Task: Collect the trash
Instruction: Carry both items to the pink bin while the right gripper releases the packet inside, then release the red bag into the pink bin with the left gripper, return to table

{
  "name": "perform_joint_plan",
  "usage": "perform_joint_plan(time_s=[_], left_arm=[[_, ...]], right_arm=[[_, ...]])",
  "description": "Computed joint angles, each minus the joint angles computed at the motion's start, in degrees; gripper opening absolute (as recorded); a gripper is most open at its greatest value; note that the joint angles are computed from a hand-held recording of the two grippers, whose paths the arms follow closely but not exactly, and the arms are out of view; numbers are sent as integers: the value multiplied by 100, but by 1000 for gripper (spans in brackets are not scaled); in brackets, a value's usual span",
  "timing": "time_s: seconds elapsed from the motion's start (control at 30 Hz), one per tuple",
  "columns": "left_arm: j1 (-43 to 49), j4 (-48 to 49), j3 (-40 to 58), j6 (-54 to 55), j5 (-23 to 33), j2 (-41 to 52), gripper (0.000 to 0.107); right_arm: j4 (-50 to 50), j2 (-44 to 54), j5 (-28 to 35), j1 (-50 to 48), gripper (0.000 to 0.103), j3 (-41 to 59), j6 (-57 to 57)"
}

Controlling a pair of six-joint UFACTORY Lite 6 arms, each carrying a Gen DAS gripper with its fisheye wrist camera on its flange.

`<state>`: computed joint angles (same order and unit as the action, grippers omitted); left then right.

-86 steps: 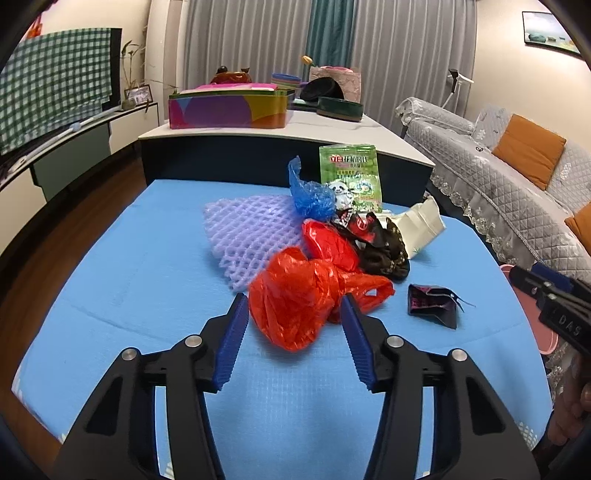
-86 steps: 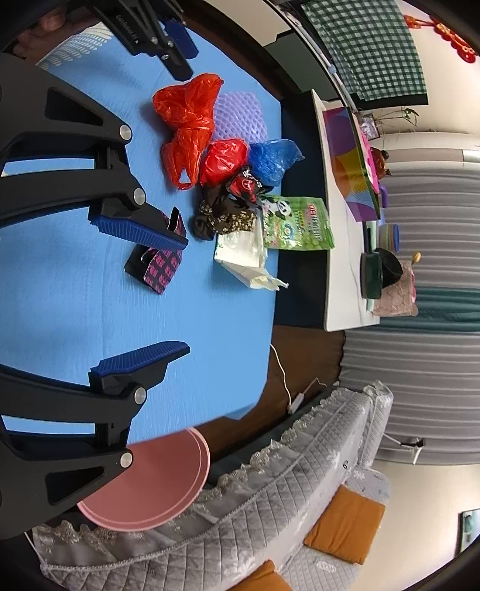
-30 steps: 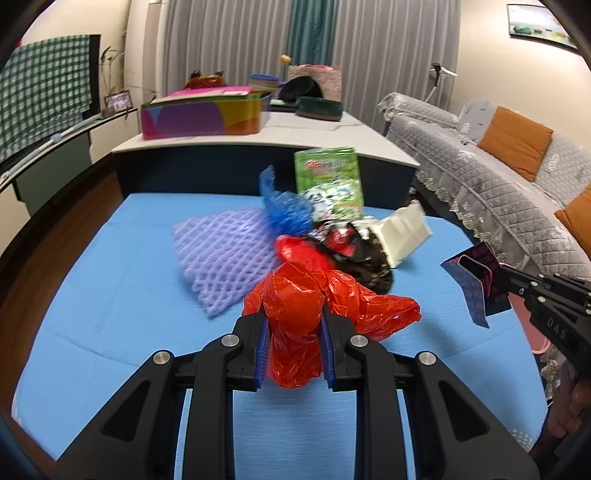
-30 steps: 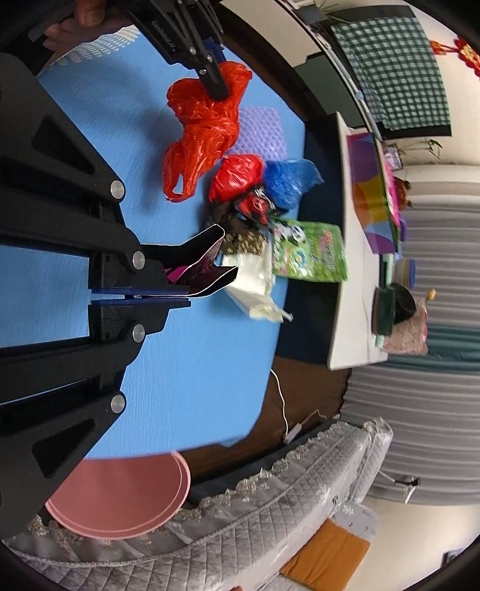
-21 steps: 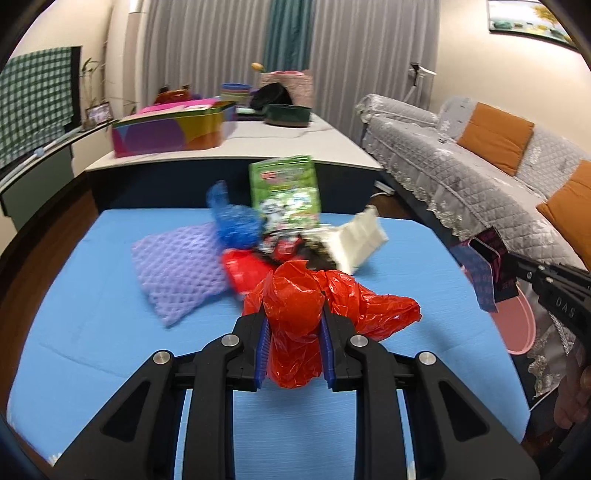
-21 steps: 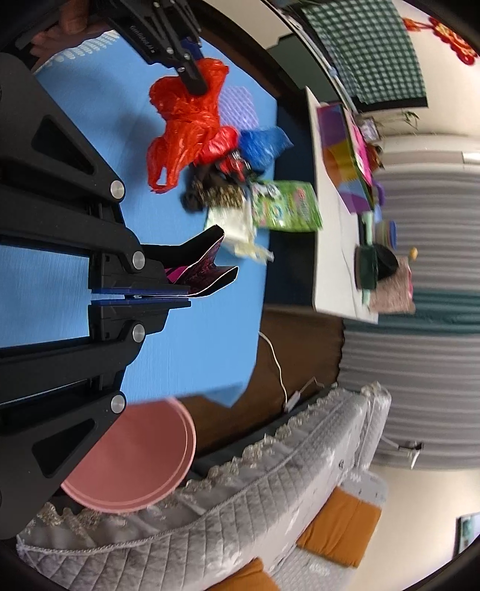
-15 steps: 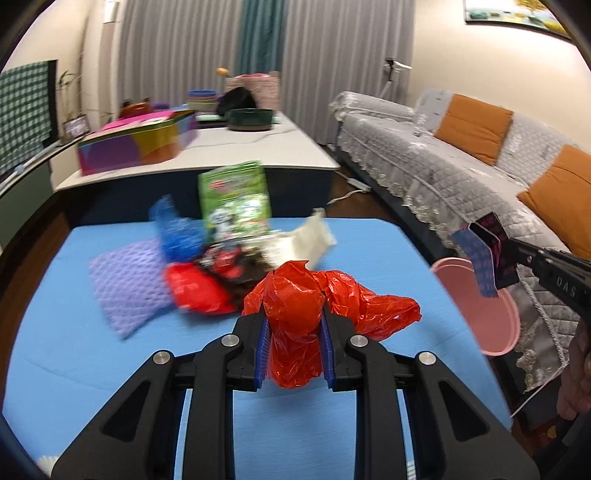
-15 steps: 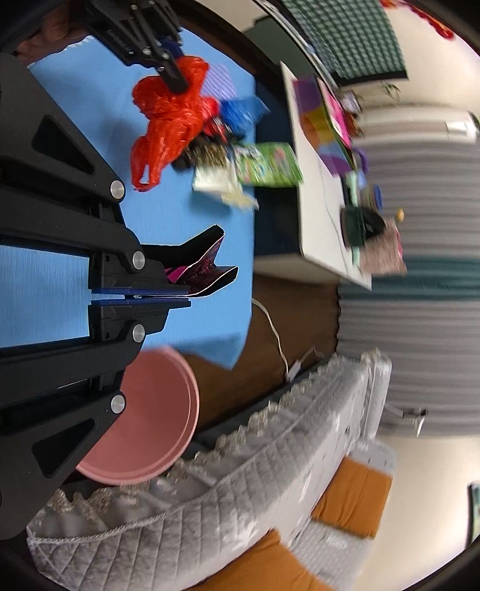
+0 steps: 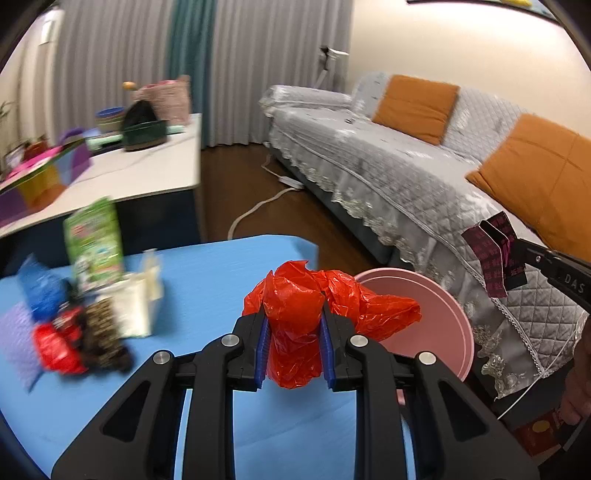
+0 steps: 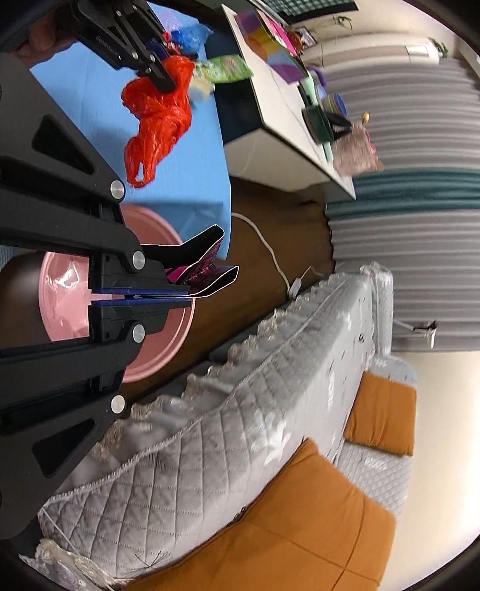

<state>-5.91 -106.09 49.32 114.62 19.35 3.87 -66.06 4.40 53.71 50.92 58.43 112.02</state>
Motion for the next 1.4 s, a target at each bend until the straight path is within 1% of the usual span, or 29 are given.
perform_joint_plan(time_s=[0.13,0.3,0.37,0.4,0.43,0.47,0.5,0.53,0.57,0.6,0.67,0.7,0.8,0.87,0.93,1.0,1.13,1.2,1.27,1.33,1.37,1.4], left_arm=[[-690,-536,522,410,-290,603,23],[-1195,-522,1185,395,-503,1242,23],[-1299,-229,1417,100,-527,1457,23],[-1335,155,1578,-266,-437,1606,25],[-1344,532,1668,-572,-347,1691,28],[-1375,845,1760,-824,-336,1768,37],[-1418,1098,1825,-1014,-374,1837,55],[-1435,1110,1815,-1030,-428,1826,61],[-1352,910,1673,-805,-338,1715,62],[-1219,883,1473,-723,-189,1536,62],[-988,1128,1226,-884,-7,1289,62],[-753,1389,1021,-1092,185,1053,62],[-212,1914,738,-1490,563,680,62],[158,2200,532,-1691,803,391,62],[676,2444,304,-1798,1108,16,62],[1128,2514,148,-1772,1363,-255,62],[2036,2767,47,-1819,1832,-636,61],[2451,2977,115,-1803,2020,-708,61],[2823,3144,209,-1773,2208,-699,61],[3274,3214,411,-1693,2434,-491,61],[3470,3222,509,-1652,2530,-366,61],[3741,3163,606,-1517,2610,-147,61]], right_arm=[[-16,-139,-319,-367,2,-236,-78],[5,22,-530,-576,2,-195,-160],[3,52,-584,-633,2,-208,-169],[0,66,-593,-645,4,-209,-161],[-3,79,-616,-666,6,-209,-153],[11,111,-593,-687,8,-178,-159],[62,145,-576,-713,17,-132,-196],[96,158,-585,-732,23,-111,-205],[112,142,-580,-740,38,-109,-177],[105,124,-554,-741,51,-109,-154],[96,130,-393,-656,60,-43,-115],[107,141,-345,-620,64,12,-139],[146,158,-304,-497,72,161,-107],[32,160,-258,-310,73,246,90],[-174,229,-53,-39,76,372,392],[-304,374,167,246,77,610,665],[-182,890,413,659,76,1414,535],[-116,1161,264,783,69,1848,303],[-38,1536,225,897,67,2367,52],[49,1881,176,941,64,2813,-134],[150,2105,-11,911,58,3091,-334],[236,2293,-127,908,54,3311,-488]])
